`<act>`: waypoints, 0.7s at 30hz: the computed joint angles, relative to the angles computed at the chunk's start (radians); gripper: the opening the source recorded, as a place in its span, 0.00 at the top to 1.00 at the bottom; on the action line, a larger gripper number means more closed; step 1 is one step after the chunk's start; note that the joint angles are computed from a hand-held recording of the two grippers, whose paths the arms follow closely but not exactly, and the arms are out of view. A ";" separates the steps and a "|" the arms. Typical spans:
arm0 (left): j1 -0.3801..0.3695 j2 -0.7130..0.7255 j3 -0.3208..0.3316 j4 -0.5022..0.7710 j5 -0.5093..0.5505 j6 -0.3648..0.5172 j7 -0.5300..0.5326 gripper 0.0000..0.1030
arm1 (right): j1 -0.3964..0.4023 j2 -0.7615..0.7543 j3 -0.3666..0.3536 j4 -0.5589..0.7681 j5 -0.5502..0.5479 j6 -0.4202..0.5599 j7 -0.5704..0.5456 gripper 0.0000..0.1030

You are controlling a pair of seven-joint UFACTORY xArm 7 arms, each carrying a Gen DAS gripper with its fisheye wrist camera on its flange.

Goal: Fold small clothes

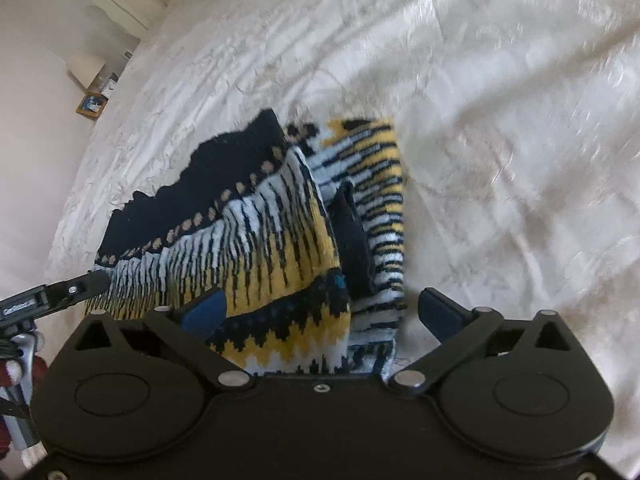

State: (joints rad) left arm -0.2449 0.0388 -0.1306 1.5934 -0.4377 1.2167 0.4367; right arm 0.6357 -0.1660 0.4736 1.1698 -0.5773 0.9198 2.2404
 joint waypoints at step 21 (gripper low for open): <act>-0.041 0.091 -0.030 -0.003 0.125 -0.024 -0.015 0.06 | -0.096 -0.086 0.030 -0.196 -0.131 -0.274 0.266 0.00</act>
State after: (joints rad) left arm -0.2859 0.1297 -0.1608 1.5902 -0.3123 1.1928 0.4217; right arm 0.5397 -0.2520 0.5034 0.9734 -0.7088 0.6463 2.5064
